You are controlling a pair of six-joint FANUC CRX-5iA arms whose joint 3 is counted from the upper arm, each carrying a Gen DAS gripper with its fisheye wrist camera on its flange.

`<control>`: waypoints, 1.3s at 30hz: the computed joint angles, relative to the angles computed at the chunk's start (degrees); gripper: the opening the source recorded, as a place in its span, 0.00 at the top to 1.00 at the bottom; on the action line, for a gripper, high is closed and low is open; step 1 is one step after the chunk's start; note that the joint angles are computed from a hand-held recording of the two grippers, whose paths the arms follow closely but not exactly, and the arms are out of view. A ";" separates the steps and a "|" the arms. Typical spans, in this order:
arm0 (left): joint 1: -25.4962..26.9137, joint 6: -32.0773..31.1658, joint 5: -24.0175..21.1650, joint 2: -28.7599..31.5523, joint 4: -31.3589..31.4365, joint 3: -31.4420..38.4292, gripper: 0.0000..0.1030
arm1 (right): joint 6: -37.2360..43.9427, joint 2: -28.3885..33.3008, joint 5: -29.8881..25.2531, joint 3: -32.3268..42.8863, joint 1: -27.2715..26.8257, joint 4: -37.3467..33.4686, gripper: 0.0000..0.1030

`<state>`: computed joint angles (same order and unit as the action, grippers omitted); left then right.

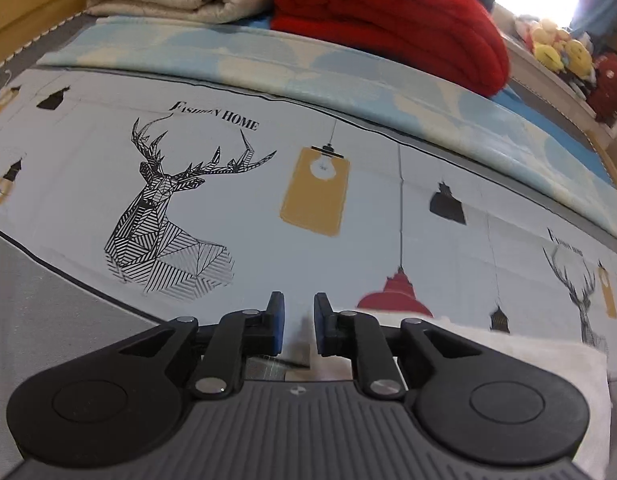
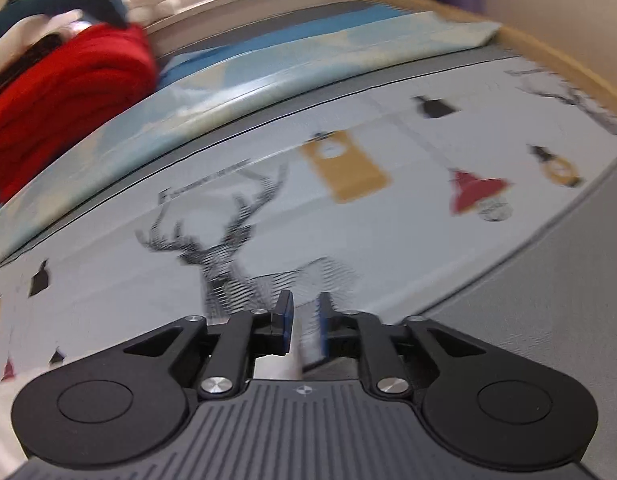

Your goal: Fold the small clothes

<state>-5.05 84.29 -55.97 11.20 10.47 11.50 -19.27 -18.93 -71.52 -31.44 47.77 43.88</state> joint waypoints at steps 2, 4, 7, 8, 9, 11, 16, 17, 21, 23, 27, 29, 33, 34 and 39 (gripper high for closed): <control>0.74 -4.78 -0.66 -1.22 3.28 -2.03 0.84 | -0.83 -2.74 0.40 -1.31 1.19 -0.43 0.84; 1.76 -12.01 -3.58 -1.79 8.17 -3.60 0.84 | 2.88 -5.63 2.45 -2.27 2.50 -2.31 0.83; 2.58 -24.37 -9.61 -2.88 12.16 -5.52 0.84 | 15.67 -9.93 7.96 -2.57 4.75 -9.30 0.83; 2.41 -29.19 -10.68 -4.02 11.70 -6.70 0.84 | 20.64 -10.87 8.72 -2.25 6.03 -11.92 0.83; 2.31 -33.62 -11.31 -5.18 11.32 -7.97 0.84 | 26.26 -11.55 9.08 -1.73 7.59 -14.79 0.83; 3.05 -41.89 -15.08 -6.64 12.05 -10.25 0.84 | 35.36 -12.41 8.40 -0.86 10.92 -19.52 0.83; 2.60 -48.42 -19.49 -8.45 -2.31 -12.54 0.89 | 44.61 -10.88 -2.51 1.77 16.47 -27.41 0.87; 3.35 -49.09 -18.79 -9.29 -1.58 -13.52 0.89 | 44.69 -11.03 -3.94 1.82 16.74 -28.29 0.89; 5.45 -50.14 -17.22 -11.81 3.08 -15.40 0.90 | 43.50 -11.59 -6.84 2.76 18.47 -28.30 0.89; 6.47 -52.28 -17.62 -12.53 7.53 -17.03 0.90 | 42.04 -11.86 -7.30 2.89 19.38 -27.19 0.89; 3.16 -52.59 -19.22 -11.64 1.05 -16.50 0.90 | 43.40 -9.52 -11.20 4.37 19.61 -29.37 0.89; 2.10 -55.89 -17.99 -12.64 -0.93 -17.27 0.90 | 44.48 -9.16 -11.65 4.76 20.37 -28.96 0.89; 2.97 -52.55 -17.10 -12.35 1.86 -14.76 0.88 | 40.06 -11.75 -10.41 4.20 21.08 -24.34 0.86; 3.16 -52.43 -16.07 -12.38 3.42 -14.69 0.88 | 38.37 -12.51 -9.88 3.50 21.32 -22.31 0.84; 2.80 -52.03 -12.30 -10.73 6.82 -14.64 0.88 | 32.36 -12.31 -6.98 0.83 17.75 -16.22 0.73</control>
<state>-2.25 32.26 -68.26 0.48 17.30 -3.14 13.09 -31.24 -78.51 -30.61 65.52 27.66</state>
